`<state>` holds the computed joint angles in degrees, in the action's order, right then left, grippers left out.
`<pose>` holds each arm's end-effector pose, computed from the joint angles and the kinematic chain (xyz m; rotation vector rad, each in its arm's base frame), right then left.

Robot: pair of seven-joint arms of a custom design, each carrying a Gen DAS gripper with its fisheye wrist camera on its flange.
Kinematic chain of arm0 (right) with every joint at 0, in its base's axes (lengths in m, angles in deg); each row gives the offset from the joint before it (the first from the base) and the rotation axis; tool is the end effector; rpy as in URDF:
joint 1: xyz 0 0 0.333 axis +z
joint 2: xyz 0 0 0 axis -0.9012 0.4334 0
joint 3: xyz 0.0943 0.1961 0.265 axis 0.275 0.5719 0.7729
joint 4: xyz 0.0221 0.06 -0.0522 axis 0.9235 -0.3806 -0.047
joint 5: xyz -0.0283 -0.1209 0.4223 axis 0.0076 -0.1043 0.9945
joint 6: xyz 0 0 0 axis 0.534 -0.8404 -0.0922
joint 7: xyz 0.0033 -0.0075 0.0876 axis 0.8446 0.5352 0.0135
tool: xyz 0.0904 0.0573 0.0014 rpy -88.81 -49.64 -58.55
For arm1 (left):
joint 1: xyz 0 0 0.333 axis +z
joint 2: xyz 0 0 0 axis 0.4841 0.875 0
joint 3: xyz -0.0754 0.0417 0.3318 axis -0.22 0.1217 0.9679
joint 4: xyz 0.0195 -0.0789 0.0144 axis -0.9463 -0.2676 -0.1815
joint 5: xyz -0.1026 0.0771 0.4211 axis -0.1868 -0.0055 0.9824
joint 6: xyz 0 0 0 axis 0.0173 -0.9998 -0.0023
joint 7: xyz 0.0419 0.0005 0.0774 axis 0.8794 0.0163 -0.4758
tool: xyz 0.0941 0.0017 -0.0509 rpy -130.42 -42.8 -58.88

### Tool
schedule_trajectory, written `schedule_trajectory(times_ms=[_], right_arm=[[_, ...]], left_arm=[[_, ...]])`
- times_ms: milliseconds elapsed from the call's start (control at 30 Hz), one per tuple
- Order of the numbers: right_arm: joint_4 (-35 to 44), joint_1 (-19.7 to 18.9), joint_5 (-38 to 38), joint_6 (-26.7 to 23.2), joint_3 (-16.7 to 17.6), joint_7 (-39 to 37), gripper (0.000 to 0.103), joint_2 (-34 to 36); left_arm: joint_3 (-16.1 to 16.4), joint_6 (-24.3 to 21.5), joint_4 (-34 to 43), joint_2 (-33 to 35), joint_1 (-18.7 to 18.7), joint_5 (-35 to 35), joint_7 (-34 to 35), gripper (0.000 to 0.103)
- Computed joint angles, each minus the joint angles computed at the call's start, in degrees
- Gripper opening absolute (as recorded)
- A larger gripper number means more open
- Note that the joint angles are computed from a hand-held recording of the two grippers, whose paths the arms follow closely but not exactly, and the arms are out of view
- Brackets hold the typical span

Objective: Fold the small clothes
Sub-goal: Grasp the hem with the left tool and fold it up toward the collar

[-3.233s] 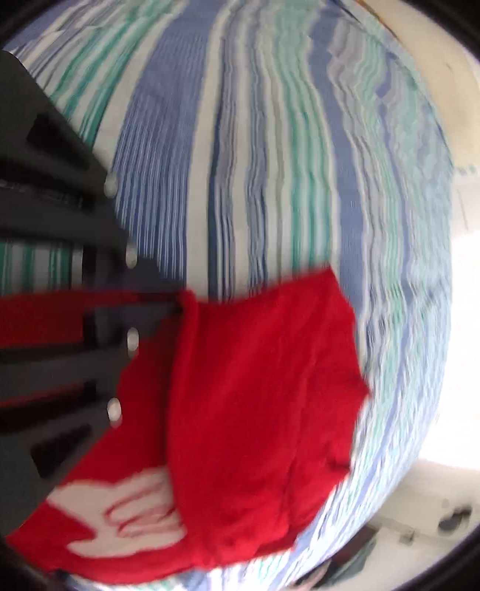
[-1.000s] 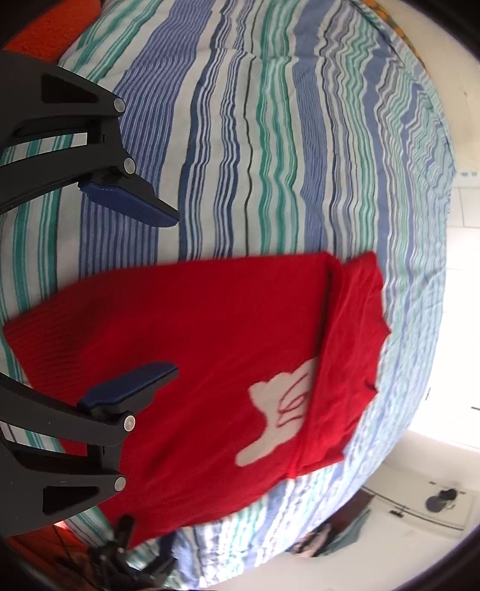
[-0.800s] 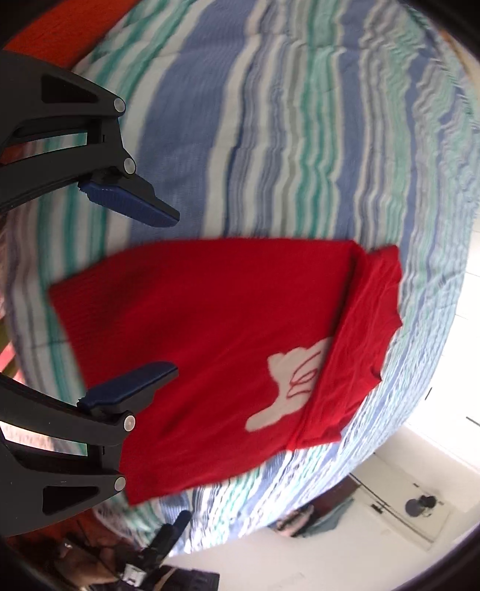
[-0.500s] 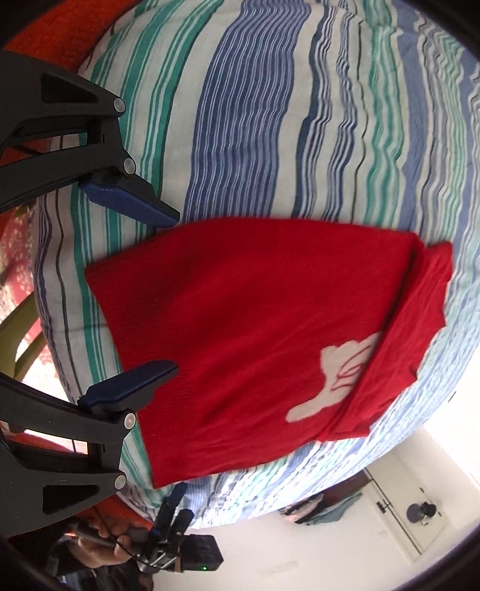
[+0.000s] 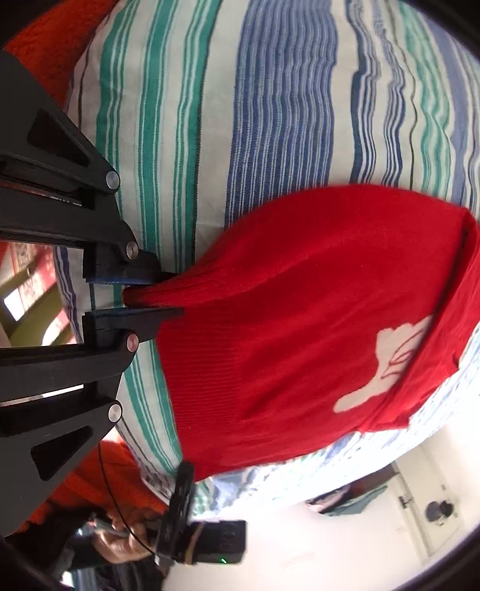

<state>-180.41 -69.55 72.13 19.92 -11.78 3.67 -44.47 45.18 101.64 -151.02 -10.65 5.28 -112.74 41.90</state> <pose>0.4811 -0.0627 0.3417 -2.1138 1.4883 0.6794 0.3833 -0.1567 0.3647 2.2792 -1.7582 0.6794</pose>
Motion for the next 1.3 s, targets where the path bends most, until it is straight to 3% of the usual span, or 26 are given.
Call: schedule_trajectory(times_ms=[33,67,233,333,500,700,900,967,1000,1033,1067,1100,1167,1300], right_arm=[[-0.3,0.0,-0.6,0.8,0.2,0.5,0.007,-0.3],[-0.6,0.0,-0.6,1.3,0.1,0.8,0.005,-0.5],[-1.7,0.2,5.1,4.8,-0.2,0.5,0.005,-2.8],[-0.8,1.3,9.0,10.0,0.2,-0.1,0.005,-3.5],[6.3,4.0,18.7,19.6,1.7,-1.2,0.005,2.3],[20.2,5.5,21.8,27.0,5.0,1.3,0.005,13.5],[37.6,5.2,15.4,29.2,8.0,7.9,0.005,27.1],[43.0,5.1,12.9,30.3,8.8,11.6,0.005,32.0],[45.8,4.8,12.4,30.4,9.4,13.3,0.006,34.6],[47.9,4.6,11.6,30.4,9.8,15.2,0.007,36.6],[49.2,5.0,9.9,31.4,9.7,17.8,0.01,38.1],[50.4,5.9,7.5,32.6,9.0,21.0,0.021,39.4],[51.7,5.8,4.9,33.8,9.1,24.3,0.041,40.7],[47.8,0.8,8.3,35.5,14.2,16.5,0.041,37.3]], left_arm=[[0.0,0.2,-0.2,-0.5,0.0,-0.3,-0.2,0.007],[0.2,0.8,-0.7,-1.5,-0.3,-1.0,-0.1,0.007],[3.8,5.8,-0.5,-3.2,-3.1,-6.1,3.8,0.007],[7.4,9.1,3.3,-0.5,-4.9,-10.1,9.5,0.007],[10.4,12.7,16.3,11.6,-4.2,-17.9,19.8,0.007],[10.1,10.2,34.2,28.1,1.8,-19.3,23.3,0.007],[8.6,5.7,48.6,41.5,7.6,-13.0,18.2,0.008],[9.5,3.6,53.4,46.0,8.1,-7.7,12.1,0.013],[10.6,3.5,54.8,47.7,7.6,-4.3,7.9,0.023],[12.1,3.3,56.3,49.4,6.9,-0.6,3.5,0.039],[13.2,3.0,57.5,50.8,6.6,2.0,0.0,0.047],[13.9,3.5,57.4,51.1,6.3,4.1,-2.5,0.052],[14.2,4.3,56.0,50.2,6.5,6.9,-5.3,0.052],[9.5,12.2,45.7,41.7,7.8,9.2,-0.1,0.056]])
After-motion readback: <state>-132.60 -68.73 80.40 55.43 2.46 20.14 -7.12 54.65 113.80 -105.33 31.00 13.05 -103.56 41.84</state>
